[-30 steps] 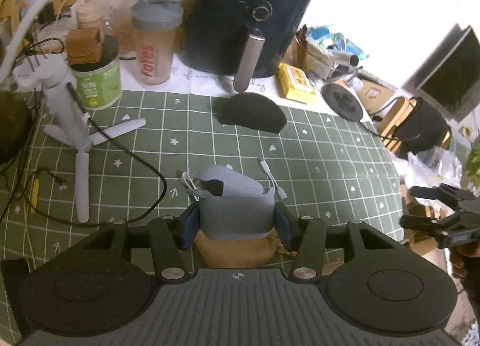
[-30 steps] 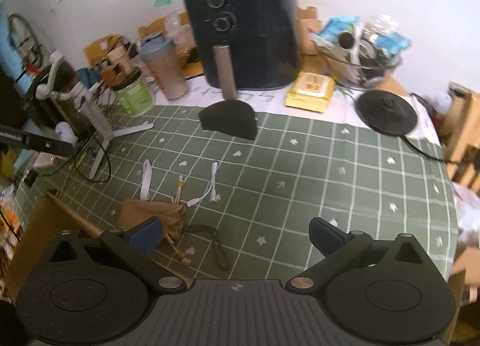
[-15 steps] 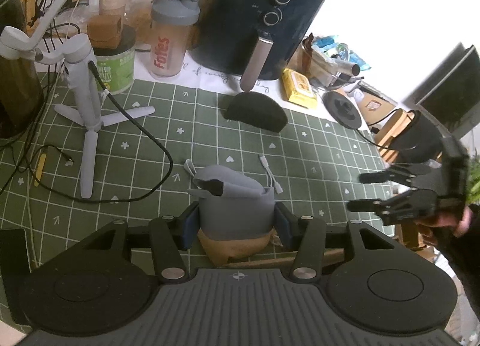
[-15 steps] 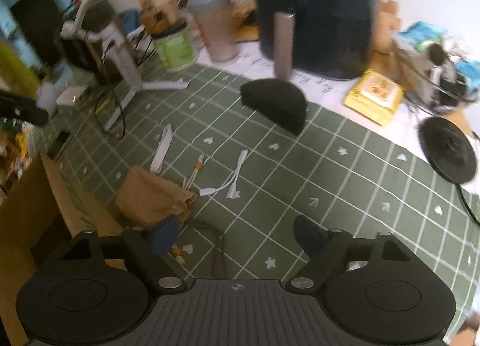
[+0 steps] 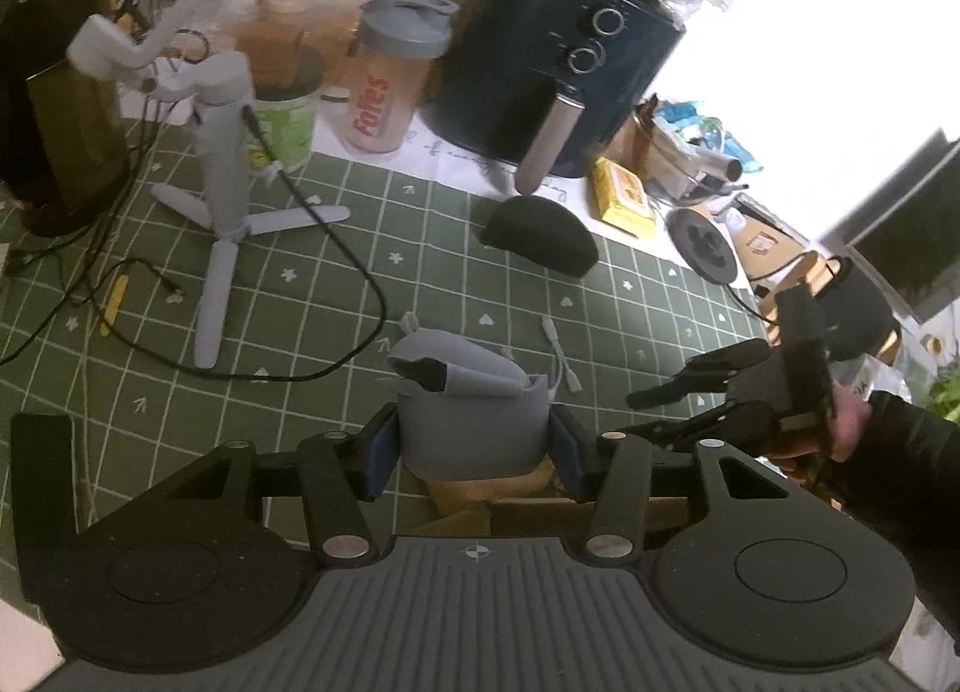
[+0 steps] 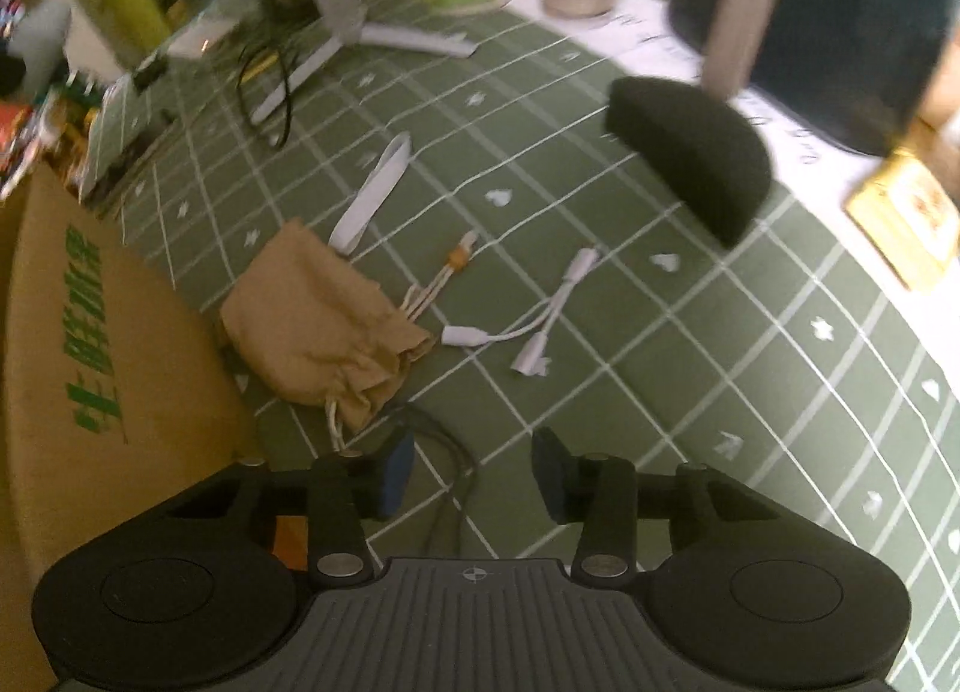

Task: Organize soft objects
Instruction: 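Lower the right gripper onto the white cable beside the pouch and close while the left gripper holds the case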

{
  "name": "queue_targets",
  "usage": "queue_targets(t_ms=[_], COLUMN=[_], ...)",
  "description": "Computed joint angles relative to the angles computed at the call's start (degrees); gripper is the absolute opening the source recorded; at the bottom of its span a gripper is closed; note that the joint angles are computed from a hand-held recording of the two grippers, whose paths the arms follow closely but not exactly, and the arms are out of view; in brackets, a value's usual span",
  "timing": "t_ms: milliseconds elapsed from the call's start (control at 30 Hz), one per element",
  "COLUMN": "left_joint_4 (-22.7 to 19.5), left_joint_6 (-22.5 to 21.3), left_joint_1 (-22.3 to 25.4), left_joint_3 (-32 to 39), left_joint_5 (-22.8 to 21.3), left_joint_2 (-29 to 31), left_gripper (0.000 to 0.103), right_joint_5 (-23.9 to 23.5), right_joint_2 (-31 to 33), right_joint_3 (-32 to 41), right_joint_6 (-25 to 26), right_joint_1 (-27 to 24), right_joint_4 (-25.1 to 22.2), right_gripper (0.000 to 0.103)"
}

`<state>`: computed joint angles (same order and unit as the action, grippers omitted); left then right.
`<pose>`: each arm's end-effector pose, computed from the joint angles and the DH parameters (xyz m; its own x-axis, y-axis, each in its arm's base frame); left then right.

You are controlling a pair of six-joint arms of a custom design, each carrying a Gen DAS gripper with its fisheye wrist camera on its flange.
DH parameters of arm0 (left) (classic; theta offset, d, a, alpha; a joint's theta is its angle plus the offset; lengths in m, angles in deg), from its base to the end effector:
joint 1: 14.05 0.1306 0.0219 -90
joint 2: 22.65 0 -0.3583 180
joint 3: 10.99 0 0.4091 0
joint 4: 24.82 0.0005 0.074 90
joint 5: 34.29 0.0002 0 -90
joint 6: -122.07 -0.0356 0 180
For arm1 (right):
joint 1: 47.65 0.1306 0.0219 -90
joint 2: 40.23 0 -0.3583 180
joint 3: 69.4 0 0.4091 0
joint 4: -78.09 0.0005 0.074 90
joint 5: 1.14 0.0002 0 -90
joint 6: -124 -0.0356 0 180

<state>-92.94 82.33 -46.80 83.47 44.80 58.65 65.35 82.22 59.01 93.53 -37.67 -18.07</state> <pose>0.3637 -0.2265 0.4886 -0.7784 -0.3971 -0.4862 -0.2483 0.9061 -0.3424 0.6087 0.1210 0.3688 -0.3636 -0.8665 -0.3420 -0.9287 0.3087 0.2053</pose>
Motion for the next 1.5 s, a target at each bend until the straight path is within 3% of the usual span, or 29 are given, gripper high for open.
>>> queue_targets(t_ms=[200,367,467,500,767,1167,1267,1300,1367,1433,1500], left_joint_4=[-0.93,-1.44,-1.62,-1.63,-1.02,0.23,0.41,0.42,0.44,0.33,0.16], left_joint_6=[1.77,2.58,2.83,2.77,1.25,-1.53,-1.96,-2.15,-2.47,-2.75,-2.83], left_joint_1=[0.11,0.27,0.38,0.41,0.32,0.26,0.05,-0.07,-0.24,-0.46,-0.74], left_joint_3=[-0.93,-1.59,-1.72,-1.63,-0.61,1.35,1.86,2.04,2.26,2.47,2.6], left_joint_5=[-0.84,-1.03,-1.08,-1.03,-0.8,0.74,1.19,1.42,1.89,2.4,2.7], left_joint_2=[-1.05,-1.59,-1.62,-1.49,-0.65,1.38,1.86,2.03,2.29,2.54,2.58], left_gripper=[0.051,0.051,0.051,0.051,0.051,0.051,0.051,0.051,0.051,0.051,0.051], right_joint_5=[4.02,7.24,8.78,9.52,11.55,14.35,12.79,11.8,10.34,8.87,7.5], right_joint_2=[0.98,-0.25,-2.19,-2.19,-1.87,-2.91,-3.31,-3.51,-3.87,-4.83,-5.27], right_joint_3=[-1.02,-4.04,-6.64,-6.53,-5.97,-7.57,-7.93,-8.06,-8.22,-9.09,-9.53], right_joint_6=[6.92,11.68,14.49,14.4,10.54,3.49,2.4,2.32,2.63,3.97,5.11], right_joint_1=[2.43,3.66,4.06,4.15,2.18,-5.17,-6.56,-6.85,-6.93,-6.85,-6.35], right_joint_4=[0.06,2.04,4.83,4.83,6.22,7.26,7.26,7.4,7.6,8.48,8.88], right_gripper=[0.031,0.026,0.017,0.007,0.006,0.007,0.008,0.01,0.025,0.06,0.064])
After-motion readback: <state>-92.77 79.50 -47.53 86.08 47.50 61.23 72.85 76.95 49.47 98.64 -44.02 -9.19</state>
